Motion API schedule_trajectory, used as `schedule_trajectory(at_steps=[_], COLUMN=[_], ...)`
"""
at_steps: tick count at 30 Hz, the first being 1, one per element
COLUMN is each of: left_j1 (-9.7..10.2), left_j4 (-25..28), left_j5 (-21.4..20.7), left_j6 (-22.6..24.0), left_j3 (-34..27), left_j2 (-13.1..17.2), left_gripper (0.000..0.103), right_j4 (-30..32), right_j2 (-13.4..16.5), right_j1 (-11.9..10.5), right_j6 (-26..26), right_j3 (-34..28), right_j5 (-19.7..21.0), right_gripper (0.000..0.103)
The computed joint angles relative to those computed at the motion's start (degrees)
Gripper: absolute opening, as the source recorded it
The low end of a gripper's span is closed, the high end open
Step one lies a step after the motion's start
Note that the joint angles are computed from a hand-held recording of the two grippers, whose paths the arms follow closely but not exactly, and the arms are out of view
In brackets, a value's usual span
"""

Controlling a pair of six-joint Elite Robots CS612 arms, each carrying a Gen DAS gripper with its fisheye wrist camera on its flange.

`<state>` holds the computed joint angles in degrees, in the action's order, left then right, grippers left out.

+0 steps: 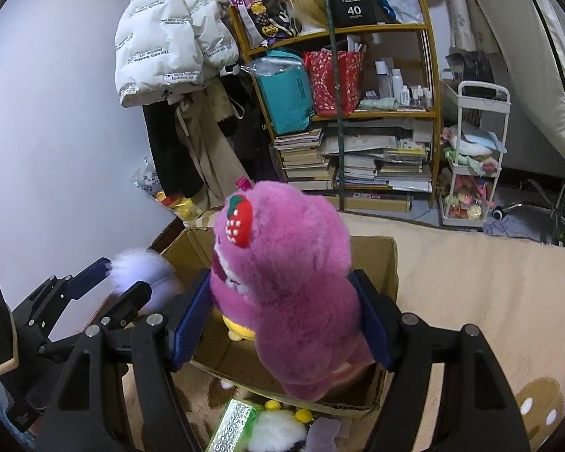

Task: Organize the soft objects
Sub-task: 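Lift both toys over the box and release them inside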

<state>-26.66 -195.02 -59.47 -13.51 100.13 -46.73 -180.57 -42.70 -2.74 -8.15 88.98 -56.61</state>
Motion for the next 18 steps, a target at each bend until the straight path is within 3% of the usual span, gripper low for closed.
schedule_trajectory(at_steps=[8,15,18], left_j1=[-0.08,-0.74,-1.05], left_j4=[1.51,2.05,1.4], left_j5=[0.64,2.56,4.27], left_j6=[-1.06,1.77,2.17], left_j3=[0.05,0.28,0.22], left_j2=[-0.34,-0.94,-0.75], left_gripper=[0.064,0.065,0.076], right_j4=[0.0,-0.76,-0.92], right_j2=[0.02,-0.66,-0.74], right_j1=[-0.03,0.45,0.57], right_j6=[0.1,-2.03,-1.77], right_j3=[0.04,0.89,0.98], right_j5=[-0.99,-2.7,-3.14], right_gripper=[0.078,0.08,0.081])
